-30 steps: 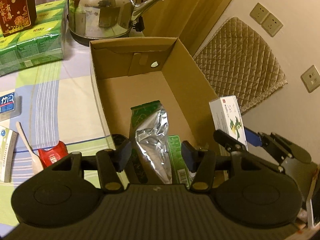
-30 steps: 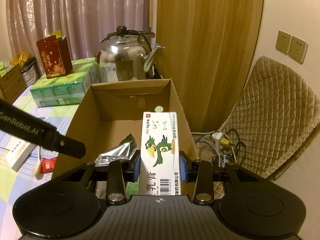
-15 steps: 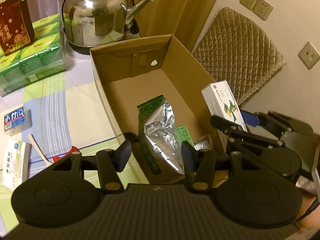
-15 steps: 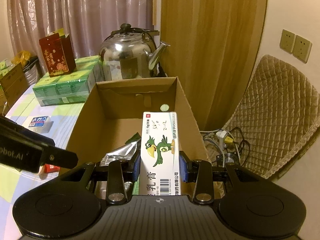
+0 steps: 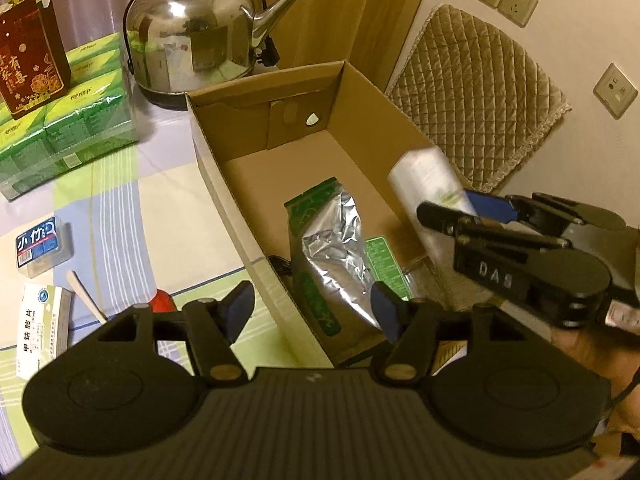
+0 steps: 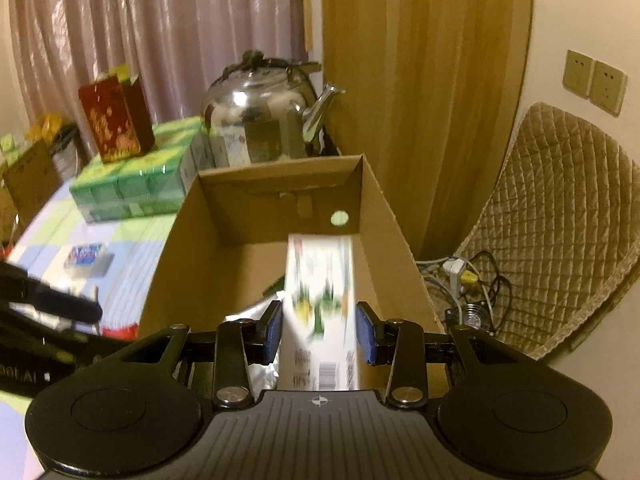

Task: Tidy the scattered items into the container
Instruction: 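Lower both items into the box and open the left then the right gripper, then withdraw both grippers from the box back over the table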

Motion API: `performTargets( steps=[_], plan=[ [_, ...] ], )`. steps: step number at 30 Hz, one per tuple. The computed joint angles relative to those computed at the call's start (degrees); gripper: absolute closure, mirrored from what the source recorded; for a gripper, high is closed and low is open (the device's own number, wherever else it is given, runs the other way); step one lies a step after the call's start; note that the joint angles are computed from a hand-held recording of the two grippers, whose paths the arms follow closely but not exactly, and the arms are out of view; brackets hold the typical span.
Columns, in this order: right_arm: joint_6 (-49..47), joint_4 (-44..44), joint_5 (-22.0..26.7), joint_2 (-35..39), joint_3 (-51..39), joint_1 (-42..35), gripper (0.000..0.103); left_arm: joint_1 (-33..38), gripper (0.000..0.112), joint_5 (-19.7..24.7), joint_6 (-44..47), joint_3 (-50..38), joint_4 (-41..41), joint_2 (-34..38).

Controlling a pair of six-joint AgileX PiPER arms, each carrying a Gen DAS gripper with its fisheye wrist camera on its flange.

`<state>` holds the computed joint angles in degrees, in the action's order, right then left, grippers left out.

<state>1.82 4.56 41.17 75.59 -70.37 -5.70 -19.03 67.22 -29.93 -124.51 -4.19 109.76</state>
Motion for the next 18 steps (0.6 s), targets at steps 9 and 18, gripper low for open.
performTargets(
  steps=[9, 18],
  plan=[
    [0.1, 0.9, -0.5, -1.8, 1.5, -0.6, 0.049, 0.6, 0.048, -3.2, 0.9, 6.4, -1.0, -3.1],
    [3.0, -1.8, 0.7, -5.3, 3.6, 0.9, 0.04, 1.0, 0.037, -6.3, 1.9, 13.9, -1.7, -7.6]
  ],
)
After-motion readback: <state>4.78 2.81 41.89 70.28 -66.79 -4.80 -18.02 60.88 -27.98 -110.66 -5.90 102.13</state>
